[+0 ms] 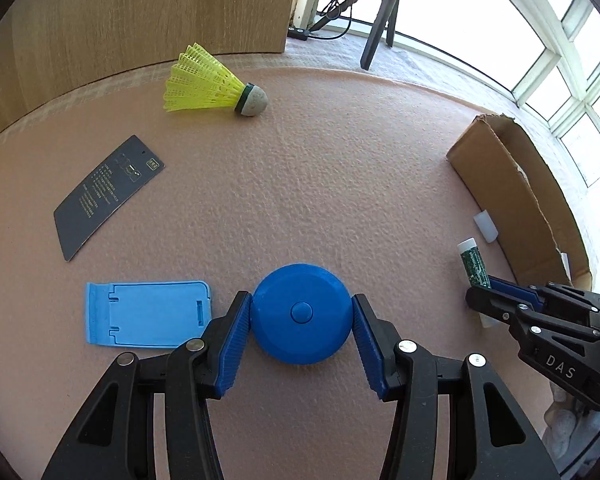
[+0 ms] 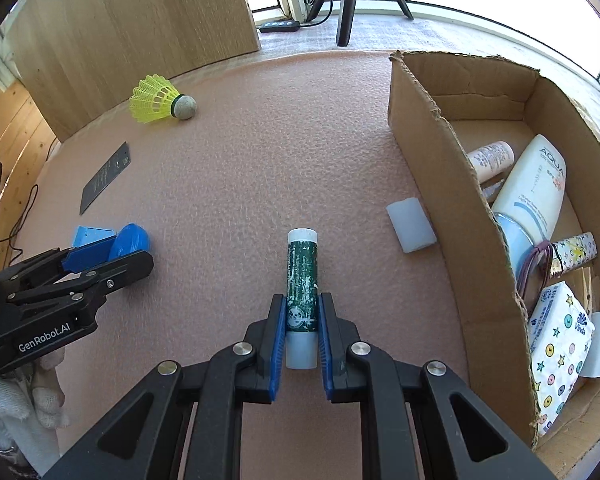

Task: Organize objects
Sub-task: 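Carry the glue stick and blue case into the box and open both tools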

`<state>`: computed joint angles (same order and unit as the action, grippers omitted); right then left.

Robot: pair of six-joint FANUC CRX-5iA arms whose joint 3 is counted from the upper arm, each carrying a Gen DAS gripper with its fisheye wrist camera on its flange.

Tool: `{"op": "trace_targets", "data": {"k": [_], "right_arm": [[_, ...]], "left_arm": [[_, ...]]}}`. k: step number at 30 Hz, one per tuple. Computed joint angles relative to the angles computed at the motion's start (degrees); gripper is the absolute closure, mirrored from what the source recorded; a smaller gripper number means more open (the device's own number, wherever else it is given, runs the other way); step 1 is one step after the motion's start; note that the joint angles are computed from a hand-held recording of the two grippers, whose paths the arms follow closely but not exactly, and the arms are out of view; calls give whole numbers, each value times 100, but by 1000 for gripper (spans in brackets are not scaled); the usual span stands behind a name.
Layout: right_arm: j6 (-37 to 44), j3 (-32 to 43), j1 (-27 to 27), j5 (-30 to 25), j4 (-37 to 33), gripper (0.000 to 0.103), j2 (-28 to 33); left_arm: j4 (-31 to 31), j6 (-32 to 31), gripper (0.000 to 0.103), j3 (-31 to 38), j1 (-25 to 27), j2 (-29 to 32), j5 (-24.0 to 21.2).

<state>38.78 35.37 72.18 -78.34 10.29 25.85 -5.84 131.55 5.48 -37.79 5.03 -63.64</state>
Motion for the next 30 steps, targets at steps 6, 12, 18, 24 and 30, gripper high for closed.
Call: {"op": "trace_targets", "data": {"k": [6, 12, 18, 24, 30], "right_arm": [[-113, -778, 61, 343, 132, 89, -726], [-263, -1323, 94, 564, 408, 89, -1365], [-570, -1853, 34, 671, 806, 89, -1923], [-759, -2276, -91, 599, 1193, 89, -2312], [-747, -2529, -319, 565, 1252, 89, -2477]], "left_arm": [[-206, 144, 49, 409, -213, 90, -100], [-263, -83, 50, 1271, -342, 564, -133], [-423, -425, 49, 2564, -588, 1317, -366], [-433, -796, 49, 3930, -720, 2217, -695], [-315, -1140, 50, 5356, -756, 3204, -1220]]}}
